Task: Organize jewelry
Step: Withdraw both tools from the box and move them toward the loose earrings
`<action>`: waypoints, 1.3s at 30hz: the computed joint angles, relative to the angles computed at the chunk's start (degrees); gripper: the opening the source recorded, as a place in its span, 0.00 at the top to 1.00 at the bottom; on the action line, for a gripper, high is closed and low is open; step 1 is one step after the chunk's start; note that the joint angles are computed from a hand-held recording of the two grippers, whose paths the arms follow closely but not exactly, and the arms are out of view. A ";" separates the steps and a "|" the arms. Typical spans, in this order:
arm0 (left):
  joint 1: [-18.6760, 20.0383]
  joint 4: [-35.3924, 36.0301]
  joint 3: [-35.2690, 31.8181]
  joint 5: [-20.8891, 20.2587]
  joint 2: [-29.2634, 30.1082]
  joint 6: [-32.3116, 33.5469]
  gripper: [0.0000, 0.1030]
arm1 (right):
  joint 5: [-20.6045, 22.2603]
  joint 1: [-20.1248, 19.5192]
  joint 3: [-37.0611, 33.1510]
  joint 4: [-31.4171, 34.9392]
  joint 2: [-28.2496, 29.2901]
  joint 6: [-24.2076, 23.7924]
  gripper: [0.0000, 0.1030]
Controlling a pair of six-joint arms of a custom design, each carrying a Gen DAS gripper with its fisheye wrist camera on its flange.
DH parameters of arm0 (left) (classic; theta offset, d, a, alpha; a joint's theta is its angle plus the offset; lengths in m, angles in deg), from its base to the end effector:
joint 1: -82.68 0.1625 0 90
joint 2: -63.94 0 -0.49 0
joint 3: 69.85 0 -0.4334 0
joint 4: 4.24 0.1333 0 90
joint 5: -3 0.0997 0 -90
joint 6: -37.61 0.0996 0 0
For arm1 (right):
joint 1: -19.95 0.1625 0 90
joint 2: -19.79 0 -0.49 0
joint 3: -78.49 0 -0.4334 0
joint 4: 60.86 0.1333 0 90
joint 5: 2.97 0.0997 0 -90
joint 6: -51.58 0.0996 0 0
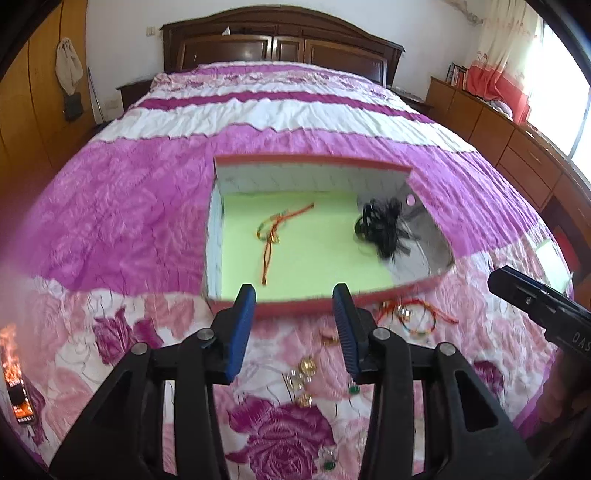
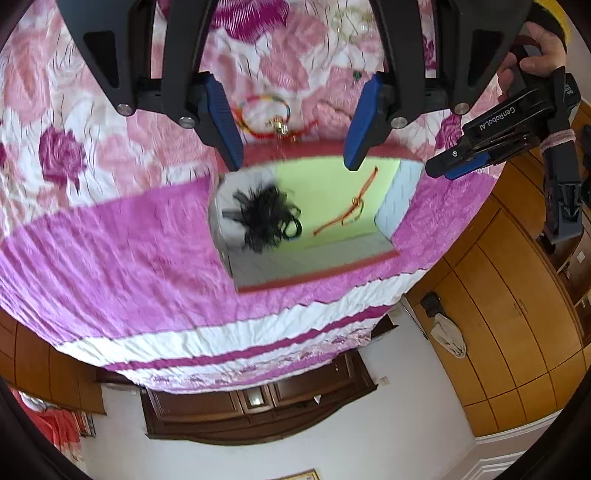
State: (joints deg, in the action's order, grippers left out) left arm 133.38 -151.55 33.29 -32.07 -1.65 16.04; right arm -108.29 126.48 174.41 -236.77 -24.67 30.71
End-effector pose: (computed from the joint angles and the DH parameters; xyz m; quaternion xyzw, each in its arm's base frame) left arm -0.2513 -0.6462 0.3244 0.0565 0.8759 -0.3614 0.3146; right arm 0.3177 -0.6946 0.1439 0.2661 -0.9093 0.2885 0.1383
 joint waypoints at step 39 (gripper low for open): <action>2.72 1.82 7.49 -9.37 -0.44 -7.74 0.94 | -2.54 -3.32 5.69 4.26 -0.33 4.95 0.42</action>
